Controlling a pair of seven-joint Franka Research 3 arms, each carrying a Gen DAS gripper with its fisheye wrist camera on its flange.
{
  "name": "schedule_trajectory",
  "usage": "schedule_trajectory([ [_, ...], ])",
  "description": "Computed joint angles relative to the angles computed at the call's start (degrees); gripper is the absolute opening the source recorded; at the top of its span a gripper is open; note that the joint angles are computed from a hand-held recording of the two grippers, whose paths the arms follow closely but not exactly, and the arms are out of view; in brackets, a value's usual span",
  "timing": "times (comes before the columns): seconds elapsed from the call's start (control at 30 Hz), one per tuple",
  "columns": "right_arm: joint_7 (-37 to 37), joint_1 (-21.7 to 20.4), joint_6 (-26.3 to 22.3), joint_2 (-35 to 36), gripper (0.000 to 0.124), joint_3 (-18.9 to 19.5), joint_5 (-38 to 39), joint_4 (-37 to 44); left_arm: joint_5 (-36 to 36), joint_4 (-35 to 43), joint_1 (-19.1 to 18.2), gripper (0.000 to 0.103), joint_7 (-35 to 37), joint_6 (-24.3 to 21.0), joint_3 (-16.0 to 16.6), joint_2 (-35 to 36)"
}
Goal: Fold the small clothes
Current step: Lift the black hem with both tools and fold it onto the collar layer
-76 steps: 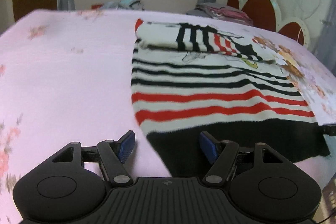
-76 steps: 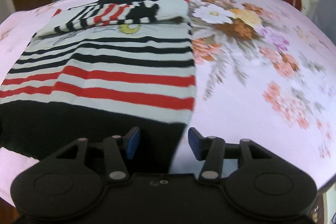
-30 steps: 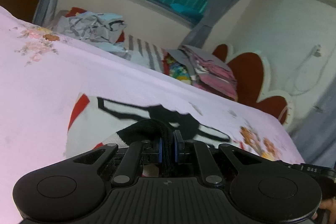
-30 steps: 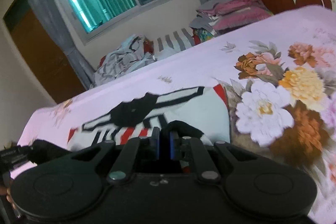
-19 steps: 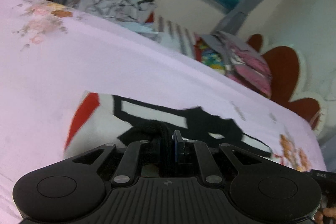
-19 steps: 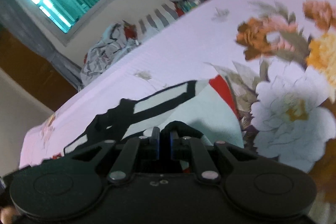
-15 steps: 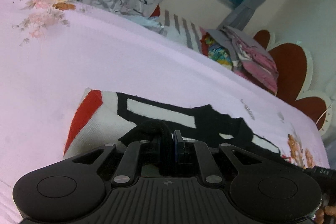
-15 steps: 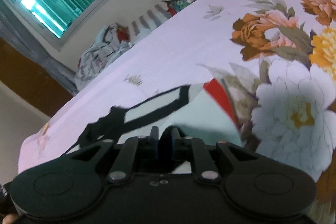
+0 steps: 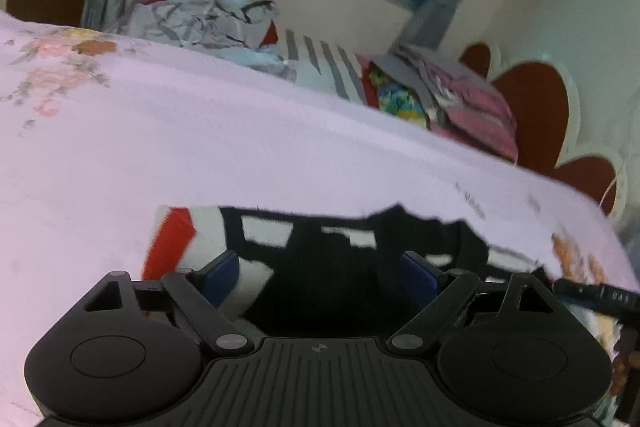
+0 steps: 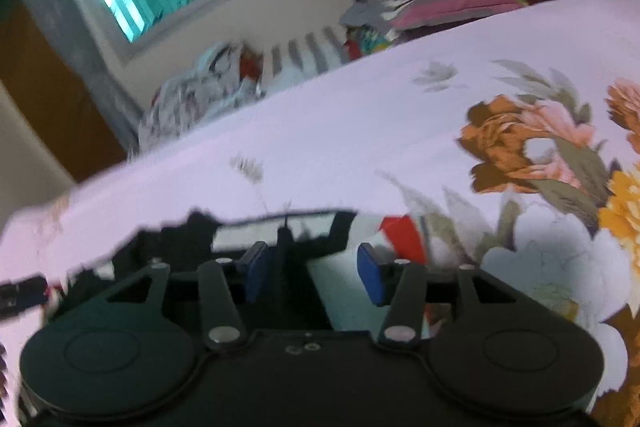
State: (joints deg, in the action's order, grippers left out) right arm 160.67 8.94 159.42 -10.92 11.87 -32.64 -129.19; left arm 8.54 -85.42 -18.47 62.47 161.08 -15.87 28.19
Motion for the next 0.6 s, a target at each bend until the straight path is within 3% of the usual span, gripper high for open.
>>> schedule_trajectory([
  [0.17,-3.8,1.4,-1.9,2.4,0.049,-0.5,-0.5,2.2,3.0,2.3,-1.8,0.065,2.0,-2.7,1.3,1.4],
  [0.23,-4.9,2.1,-2.4,2.8,0.041,-1.0,-0.6,2.7,3.4,2.8,-1.9,0.048,2.0,-3.3,1.5,1.5],
  [0.3,-6.6,2.8,-3.6,3.4,0.031,-1.2,-1.1,3.6,3.2,3.3,-1.8,0.022,2.0,-4.3,1.6,1.6],
  [0.37,-7.6,3.5,-3.9,3.7,0.021,-1.8,-0.9,3.9,4.2,2.6,-2.0,0.01,2.4,-3.9,1.9,1.3],
  [0.43,-8.6,4.0,-3.4,3.8,0.007,-2.2,-0.4,4.0,5.0,1.7,-2.2,0.006,2.5,-3.0,2.3,0.8],
  [0.53,-8.9,4.0,-2.5,3.7,0.006,-2.1,-2.6,4.1,5.2,0.0,-2.1,0.005,1.0,0.1,2.7,-0.2],
  [0.6,-2.8,2.6,-2.3,3.2,0.006,-1.1,-10.0,4.4,6.7,-0.6,-2.9,0.005,-1.6,2.4,4.2,-0.7],
])
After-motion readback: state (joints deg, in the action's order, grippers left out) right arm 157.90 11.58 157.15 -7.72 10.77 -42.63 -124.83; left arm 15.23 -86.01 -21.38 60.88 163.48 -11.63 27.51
